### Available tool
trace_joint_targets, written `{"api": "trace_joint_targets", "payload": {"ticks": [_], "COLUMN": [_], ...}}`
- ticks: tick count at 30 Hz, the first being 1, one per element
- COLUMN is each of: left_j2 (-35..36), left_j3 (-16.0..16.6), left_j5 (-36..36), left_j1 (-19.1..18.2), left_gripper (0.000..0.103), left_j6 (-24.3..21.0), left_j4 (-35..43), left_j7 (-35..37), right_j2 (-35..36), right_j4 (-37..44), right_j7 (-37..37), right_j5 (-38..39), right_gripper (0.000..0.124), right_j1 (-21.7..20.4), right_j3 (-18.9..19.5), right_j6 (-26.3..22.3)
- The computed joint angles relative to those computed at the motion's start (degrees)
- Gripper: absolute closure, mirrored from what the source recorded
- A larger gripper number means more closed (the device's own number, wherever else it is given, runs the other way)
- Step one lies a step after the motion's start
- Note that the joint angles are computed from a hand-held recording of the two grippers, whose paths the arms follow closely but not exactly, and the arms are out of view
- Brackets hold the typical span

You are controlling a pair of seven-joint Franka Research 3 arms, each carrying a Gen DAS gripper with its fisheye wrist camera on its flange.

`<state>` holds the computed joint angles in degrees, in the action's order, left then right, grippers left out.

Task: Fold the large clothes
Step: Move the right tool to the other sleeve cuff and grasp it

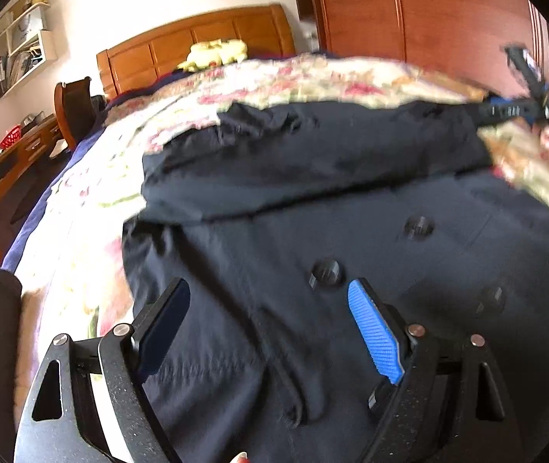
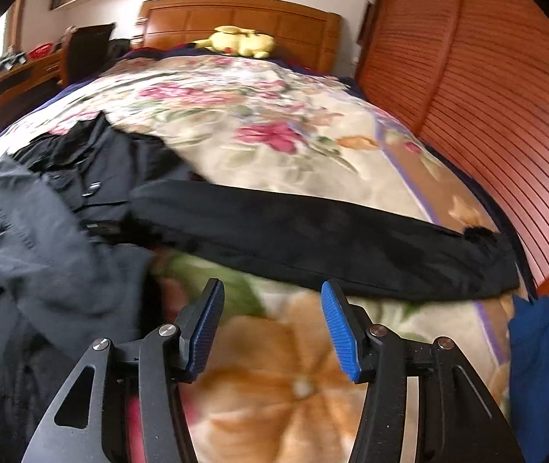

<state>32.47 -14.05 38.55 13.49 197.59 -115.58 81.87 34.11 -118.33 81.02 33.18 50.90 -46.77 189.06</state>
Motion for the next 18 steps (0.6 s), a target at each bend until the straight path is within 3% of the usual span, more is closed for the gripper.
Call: {"api": "trace_joint_targets", "payload": {"ticks": [3, 5, 9, 14, 18], "left_j2": [0.7, 1.5, 1.2, 1.4, 2.2], "left_j3": [0.0, 1.1, 10.0, 9.8, 7.2], "left_j5": [-1.0, -1.7, -10.3, -11.6, -9.1], "left_j1": [-1.1, -2.9, -13.6, -13.9, -10.7], "left_gripper": [0.018, 0.018, 0.018, 0.018, 0.018], "left_j6": [2.5, 5.4, 9.1, 9.7, 9.1], "left_j4": [1.0, 1.4, 0.7, 0.9, 1.7], "left_j7": [-0.9, -1.3, 3.5, 4.4, 1.9], "right_j2": [-2.5, -1.8, 0.1, 3.2, 7.5], "right_j4": [-0.6, 0.3, 3.0, 6.7, 11.0], "right_j7": [-0.8, -1.1, 1.2, 6.6, 12.0], "right_j5": [-0.2, 0.6, -0.5, -2.6, -4.7], "right_gripper": [0.069, 0.069, 0.069, 0.068, 0.067], "right_j1": [-5.1, -6.2, -9.2, -11.9, -13.4], "right_j3": [3.7, 3.2, 1.4, -2.7, -7.3], "right_j6": [1.5, 0.1, -2.6, -5.1, -11.1]}}
